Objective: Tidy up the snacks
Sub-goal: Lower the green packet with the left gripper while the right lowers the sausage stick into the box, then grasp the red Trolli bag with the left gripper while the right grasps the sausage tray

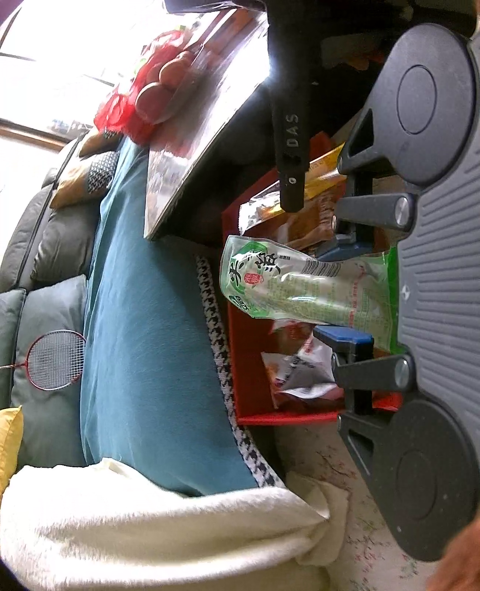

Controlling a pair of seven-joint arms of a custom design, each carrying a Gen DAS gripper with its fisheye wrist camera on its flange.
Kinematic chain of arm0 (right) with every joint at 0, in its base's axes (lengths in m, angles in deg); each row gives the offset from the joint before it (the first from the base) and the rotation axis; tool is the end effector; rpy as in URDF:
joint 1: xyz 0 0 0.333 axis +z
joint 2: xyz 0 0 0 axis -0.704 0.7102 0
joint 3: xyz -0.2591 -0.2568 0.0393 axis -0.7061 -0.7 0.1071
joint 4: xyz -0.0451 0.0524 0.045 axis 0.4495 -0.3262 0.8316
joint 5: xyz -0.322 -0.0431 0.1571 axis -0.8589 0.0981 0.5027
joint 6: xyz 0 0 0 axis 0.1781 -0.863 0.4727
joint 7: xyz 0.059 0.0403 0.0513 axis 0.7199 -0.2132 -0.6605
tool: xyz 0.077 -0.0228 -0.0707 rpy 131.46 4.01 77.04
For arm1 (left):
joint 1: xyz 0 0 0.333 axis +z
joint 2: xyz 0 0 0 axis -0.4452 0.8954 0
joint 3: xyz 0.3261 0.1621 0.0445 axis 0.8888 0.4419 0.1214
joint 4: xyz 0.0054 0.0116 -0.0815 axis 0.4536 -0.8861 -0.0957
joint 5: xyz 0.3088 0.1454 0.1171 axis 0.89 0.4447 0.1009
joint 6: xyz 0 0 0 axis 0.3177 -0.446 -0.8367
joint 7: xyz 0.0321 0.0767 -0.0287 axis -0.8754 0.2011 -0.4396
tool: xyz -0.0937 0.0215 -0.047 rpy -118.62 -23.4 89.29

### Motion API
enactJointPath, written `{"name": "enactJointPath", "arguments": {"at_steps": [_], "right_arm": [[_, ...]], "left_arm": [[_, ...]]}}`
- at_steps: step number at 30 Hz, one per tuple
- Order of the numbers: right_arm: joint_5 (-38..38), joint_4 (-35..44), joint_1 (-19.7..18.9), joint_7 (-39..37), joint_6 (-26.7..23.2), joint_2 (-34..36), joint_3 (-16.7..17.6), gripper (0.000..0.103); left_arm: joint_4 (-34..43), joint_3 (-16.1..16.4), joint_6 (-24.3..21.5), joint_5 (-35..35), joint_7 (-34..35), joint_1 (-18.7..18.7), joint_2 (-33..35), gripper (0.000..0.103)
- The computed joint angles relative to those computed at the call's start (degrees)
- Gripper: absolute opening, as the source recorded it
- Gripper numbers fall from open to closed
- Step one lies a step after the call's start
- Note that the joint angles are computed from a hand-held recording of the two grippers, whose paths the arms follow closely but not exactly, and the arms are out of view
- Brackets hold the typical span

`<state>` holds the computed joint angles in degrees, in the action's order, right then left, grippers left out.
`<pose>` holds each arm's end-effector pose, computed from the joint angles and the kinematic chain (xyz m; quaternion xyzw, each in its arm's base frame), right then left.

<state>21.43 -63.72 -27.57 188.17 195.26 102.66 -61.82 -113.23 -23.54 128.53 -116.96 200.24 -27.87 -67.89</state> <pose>0.6110 0.1685 0.4403 -0.5995 0.7020 -0.1865 0.3362 0.5994 -0.1262 0.4545 -0.5349 0.7362 -0.3884 0.1452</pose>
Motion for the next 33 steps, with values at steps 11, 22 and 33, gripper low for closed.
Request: {"name": "enactJointPath", "arguments": {"at_steps": [11,22,33], "right_arm": [[4.0,10.8,-4.5,-4.0,-6.2,9.2,4.8,0.034],[6.6,10.9,-6.1,-7.0,-8.5,9.0,6.8,0.059],[-3.5,-7.4,3.1,6.0,-3.5,-7.1,-6.9,0.073]], "left_arm": [[5.5,3.7,3.4,18.1,-18.7,-4.2,8.5,0.031],[5.1,-0.6,3.2,27.1,-26.0,0.1,9.3,0.037],[-2.1,-14.8,0.7,12.0,-7.2,13.0,1.3,0.037]]}}
